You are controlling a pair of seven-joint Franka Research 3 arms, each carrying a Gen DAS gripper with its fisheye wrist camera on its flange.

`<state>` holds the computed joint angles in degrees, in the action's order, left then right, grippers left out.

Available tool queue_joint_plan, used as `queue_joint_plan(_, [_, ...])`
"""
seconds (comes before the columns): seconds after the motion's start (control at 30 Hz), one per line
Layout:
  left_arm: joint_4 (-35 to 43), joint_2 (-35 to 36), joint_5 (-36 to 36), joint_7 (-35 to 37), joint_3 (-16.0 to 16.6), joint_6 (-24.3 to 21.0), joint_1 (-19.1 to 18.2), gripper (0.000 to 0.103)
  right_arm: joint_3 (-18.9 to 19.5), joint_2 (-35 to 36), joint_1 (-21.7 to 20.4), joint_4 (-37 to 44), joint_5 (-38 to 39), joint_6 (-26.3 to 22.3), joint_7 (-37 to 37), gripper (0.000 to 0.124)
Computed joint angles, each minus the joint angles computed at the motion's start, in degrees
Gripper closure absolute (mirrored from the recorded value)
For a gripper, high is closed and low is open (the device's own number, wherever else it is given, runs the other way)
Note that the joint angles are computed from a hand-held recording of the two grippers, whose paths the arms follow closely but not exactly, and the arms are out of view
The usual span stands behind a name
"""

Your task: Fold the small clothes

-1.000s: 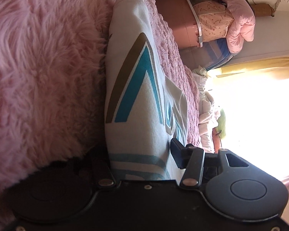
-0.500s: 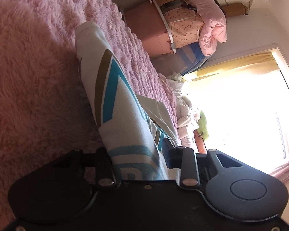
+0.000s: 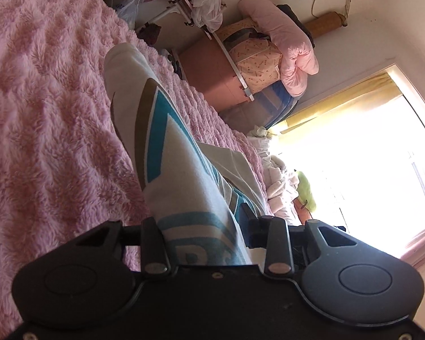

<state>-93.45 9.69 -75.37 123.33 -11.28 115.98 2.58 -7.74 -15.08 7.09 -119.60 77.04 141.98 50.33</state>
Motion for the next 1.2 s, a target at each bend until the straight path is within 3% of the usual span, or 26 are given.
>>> queue_joint_plan(0.2, [-12.68, -7.15, -4.62, 4.21, 3.01, 1.02, 0.88, 0.068, 2.99, -1.29, 2.42, -3.11, -1.96, 4.19, 1.77, 0.083])
queue_joint_plan(0.4, [-21.74, -8.26, -10.28, 10.54, 5.27, 1.19, 0.55, 0.068, 4.15, -0.44, 4.86, -5.78, -2.92, 9.03, 0.65, 0.083])
queue_joint_plan(0.6, [-25.69, -6.05, -7.26, 10.11, 4.86, 6.43, -0.41, 0.066, 4.98, 1.44, 5.72, -10.24, -6.18, 12.39, 3.85, 0.083])
queue_joint_plan(0.73, [-26.06, -5.04, -9.65, 9.10, 4.97, 5.06, 0.59, 0.062, 3.75, 1.34, 6.39, -12.54, 0.90, 12.51, -1.11, 0.082])
queue_joint_plan(0.87, [-25.28, -6.94, -3.68, 8.24, 5.10, 6.32, 0.75, 0.062, 3.61, 0.03, 5.52, -14.78, 4.07, 11.67, -1.06, 0.076])
queue_joint_plan(0.97, [-25.49, -10.37, 3.18, 8.76, 5.64, 8.44, 0.56, 0.061, 3.81, -2.00, 4.75, -16.42, 1.95, 11.51, 0.44, 0.074])
queue_joint_plan(1.03, [-26.47, -13.49, 8.40, 8.70, 5.93, 11.85, -0.01, 0.061, 3.58, -3.80, 4.08, -17.54, -1.42, 10.67, 2.59, 0.072])
queue_joint_plan(1.1, [-28.67, -17.75, 14.00, 8.08, 5.79, 18.91, -1.23, 0.060, 3.41, -5.39, 3.41, -18.15, -5.44, 10.23, 5.39, 0.067])
queue_joint_plan(1.2, [-30.83, -22.04, 13.25, 10.98, 7.66, 21.55, -3.53, 0.058, 3.70, -7.61, 3.01, -18.23, -10.62, 12.60, 8.11, 0.067])
